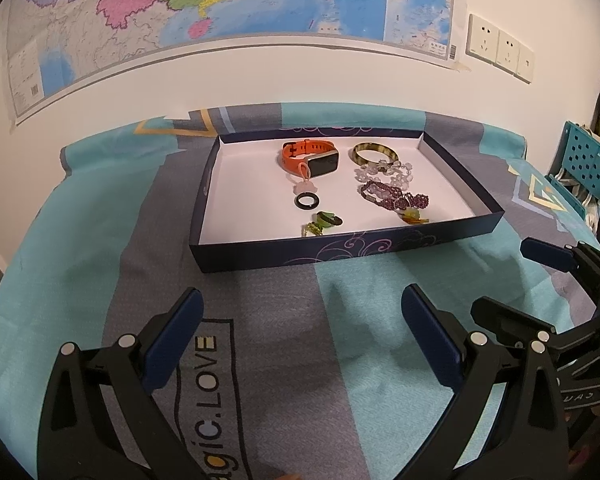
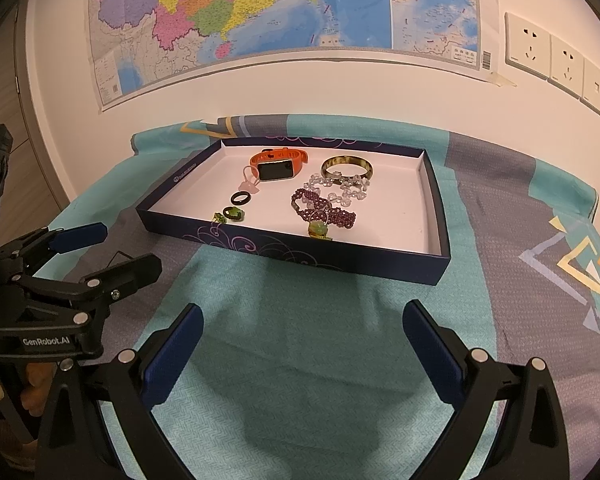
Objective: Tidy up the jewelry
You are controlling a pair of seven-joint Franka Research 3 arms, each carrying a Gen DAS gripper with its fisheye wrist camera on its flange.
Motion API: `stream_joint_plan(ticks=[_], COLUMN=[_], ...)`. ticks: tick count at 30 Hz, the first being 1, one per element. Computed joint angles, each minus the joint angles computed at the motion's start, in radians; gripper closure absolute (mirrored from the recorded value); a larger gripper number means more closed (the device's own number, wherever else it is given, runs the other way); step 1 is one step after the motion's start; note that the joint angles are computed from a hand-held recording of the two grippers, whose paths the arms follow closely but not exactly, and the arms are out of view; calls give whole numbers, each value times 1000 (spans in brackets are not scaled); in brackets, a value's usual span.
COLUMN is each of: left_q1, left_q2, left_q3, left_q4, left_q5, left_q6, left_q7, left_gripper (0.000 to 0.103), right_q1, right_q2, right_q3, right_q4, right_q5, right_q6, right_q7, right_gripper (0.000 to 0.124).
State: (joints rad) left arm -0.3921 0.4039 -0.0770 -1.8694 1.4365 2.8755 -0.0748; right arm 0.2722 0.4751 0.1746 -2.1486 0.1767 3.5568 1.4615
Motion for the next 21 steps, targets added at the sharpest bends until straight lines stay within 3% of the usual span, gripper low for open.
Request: stream_joint_plan(ticks=[5,11,16,21], left_q1=[14,1,16,19], left_q2=[7,6,19,32], left_q3=[-6,9,-11,4], left_q4=[2,8,10,5], left_q5=[-31,44,-65,-183], left_q6=[24,31,22,52], left_q7=[32,-33,76,172], left_gripper=[6,6,5,5], right_q1=[4,2,-1,38], right_q2=[-3,-3,-2,-9], right_q3=[-6,-11,-11,-55], right_q4=[0,2,5,9], right_q5=[5,15,12,49], right_q6=[-5,-19,-26,-49], right_q7=[-4,-6,-12,-61], right_gripper=[28,28,28,28])
